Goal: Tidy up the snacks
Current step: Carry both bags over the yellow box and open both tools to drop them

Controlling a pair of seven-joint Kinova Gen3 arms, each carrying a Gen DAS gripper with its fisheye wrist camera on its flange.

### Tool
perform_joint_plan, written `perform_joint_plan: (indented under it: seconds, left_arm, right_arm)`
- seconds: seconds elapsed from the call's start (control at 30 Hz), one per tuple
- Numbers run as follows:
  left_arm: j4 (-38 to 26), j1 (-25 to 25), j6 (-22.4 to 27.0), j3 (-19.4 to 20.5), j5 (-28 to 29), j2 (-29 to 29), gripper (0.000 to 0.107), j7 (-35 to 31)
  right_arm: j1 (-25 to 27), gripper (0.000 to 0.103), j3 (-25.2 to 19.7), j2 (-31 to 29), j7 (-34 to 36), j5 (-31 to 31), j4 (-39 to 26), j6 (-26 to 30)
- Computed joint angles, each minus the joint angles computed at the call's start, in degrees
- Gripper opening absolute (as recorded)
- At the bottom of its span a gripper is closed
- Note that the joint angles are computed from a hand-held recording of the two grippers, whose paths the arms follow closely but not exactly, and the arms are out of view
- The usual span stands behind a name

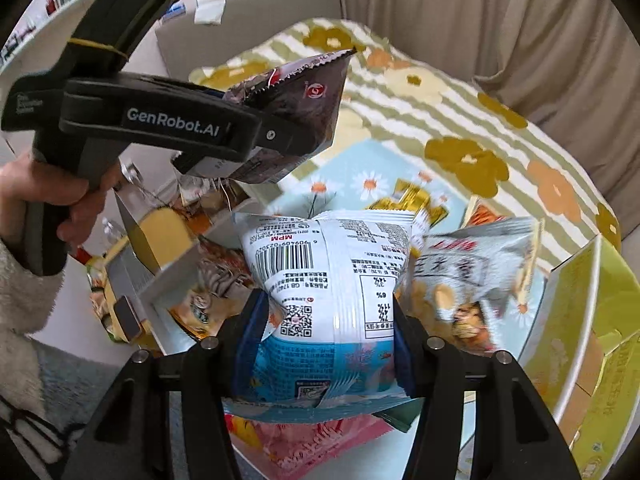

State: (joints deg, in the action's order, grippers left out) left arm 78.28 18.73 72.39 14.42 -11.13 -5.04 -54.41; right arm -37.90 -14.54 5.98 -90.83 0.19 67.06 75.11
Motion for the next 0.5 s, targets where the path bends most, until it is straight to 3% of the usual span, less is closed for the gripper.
perform_joint_plan:
  seconds: [0.2,0.37,0.5]
  left_arm:
    - [-10.2,6.45,6.1,6.64,-12.01,4.43,0.067,11.85]
    - [-21.29,17.91,11.8,9.15,-23.03,12.85,0.067,20.39]
    - [-31.83,26.72,15.26,9.13,-29.79,21.15,0.067,23.42]
  right_arm:
    - [7.05,0.051,2.88,-6.76,7.96,-7.94,2.02,-0.68]
    - [14.6,0.051,7.78,-11.63,15.99,-13.92,3.36,1.47]
    - [21.34,0.052,13.77,-13.61,22.11,-18.26,3.31,4.5]
